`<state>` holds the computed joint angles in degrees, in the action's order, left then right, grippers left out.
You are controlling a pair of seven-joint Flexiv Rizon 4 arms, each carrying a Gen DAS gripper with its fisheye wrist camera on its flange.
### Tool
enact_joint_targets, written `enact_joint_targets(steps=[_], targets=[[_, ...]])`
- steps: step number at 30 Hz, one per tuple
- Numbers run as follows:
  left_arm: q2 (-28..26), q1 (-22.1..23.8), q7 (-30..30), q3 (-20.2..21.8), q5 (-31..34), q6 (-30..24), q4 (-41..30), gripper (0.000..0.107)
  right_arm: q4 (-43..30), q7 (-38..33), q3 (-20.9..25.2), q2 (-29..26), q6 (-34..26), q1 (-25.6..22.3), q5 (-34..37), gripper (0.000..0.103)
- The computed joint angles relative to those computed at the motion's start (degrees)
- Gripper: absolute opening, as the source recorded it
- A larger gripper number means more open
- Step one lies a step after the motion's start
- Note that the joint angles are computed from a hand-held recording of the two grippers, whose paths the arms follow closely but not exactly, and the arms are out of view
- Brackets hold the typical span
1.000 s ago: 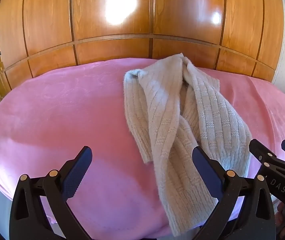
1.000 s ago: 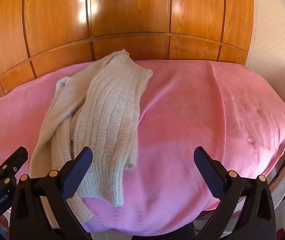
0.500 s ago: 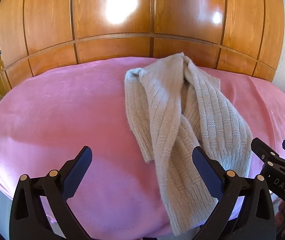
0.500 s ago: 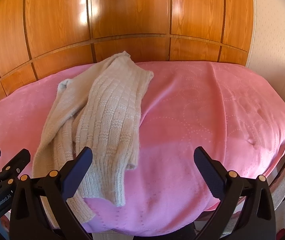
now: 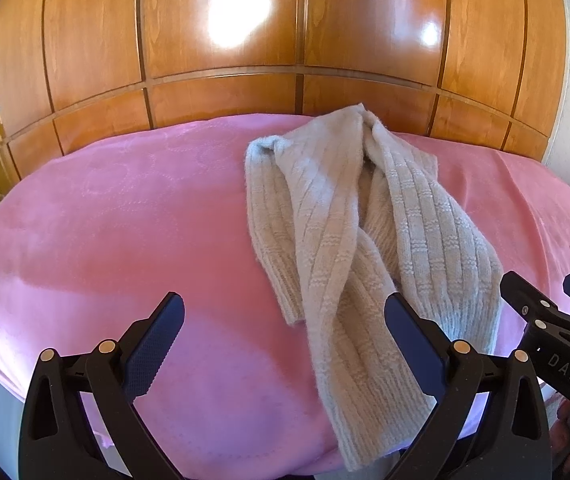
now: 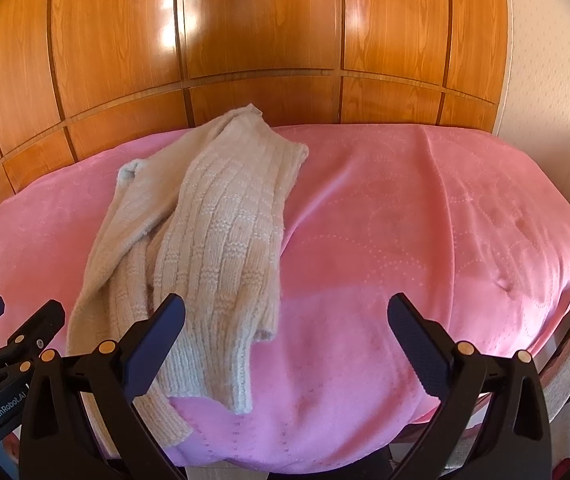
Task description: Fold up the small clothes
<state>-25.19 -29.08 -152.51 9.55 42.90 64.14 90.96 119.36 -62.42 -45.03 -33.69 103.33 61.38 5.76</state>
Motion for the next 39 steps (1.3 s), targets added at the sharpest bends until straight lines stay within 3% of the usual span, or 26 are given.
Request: enact_joint_targets(steps=[27, 30, 31, 35, 39], targets=[[-0.27, 0.12, 0.65, -0.17, -1.28, -0.2, 0.06, 0.099, -0.69, 0.13, 1.22, -0.53, 0.5, -1.33, 0.26, 0.101], [-0.72, 2.03, 3.12, -1.47, -4.03, 1.31, 0.75, 0.099, -1.01, -0.02, 2.74, -0.13, 0.58, -2.84, 0.01, 0.101], [-0.98, 3.31, 5.07, -2.45, -6.12, 2.33, 1.44, 0.095, -1.29, -0.35, 4.49, 0.37, 0.86, -4.49, -0.45, 0.101], [-3.0, 9.27, 17.14, -7.78, -17.33, 6.18, 4.42, 0.061, -2.61, -1.5, 10.62, 1.64, 1.71, -10.63, -1.38, 0.101], [-4.81, 11.22, 24.23, -9.84, -23.97, 8.81, 6.09, 0.056, -5.93, -3.22, 21.42, 2.35, 1.45, -20.9, -4.94, 0.101]])
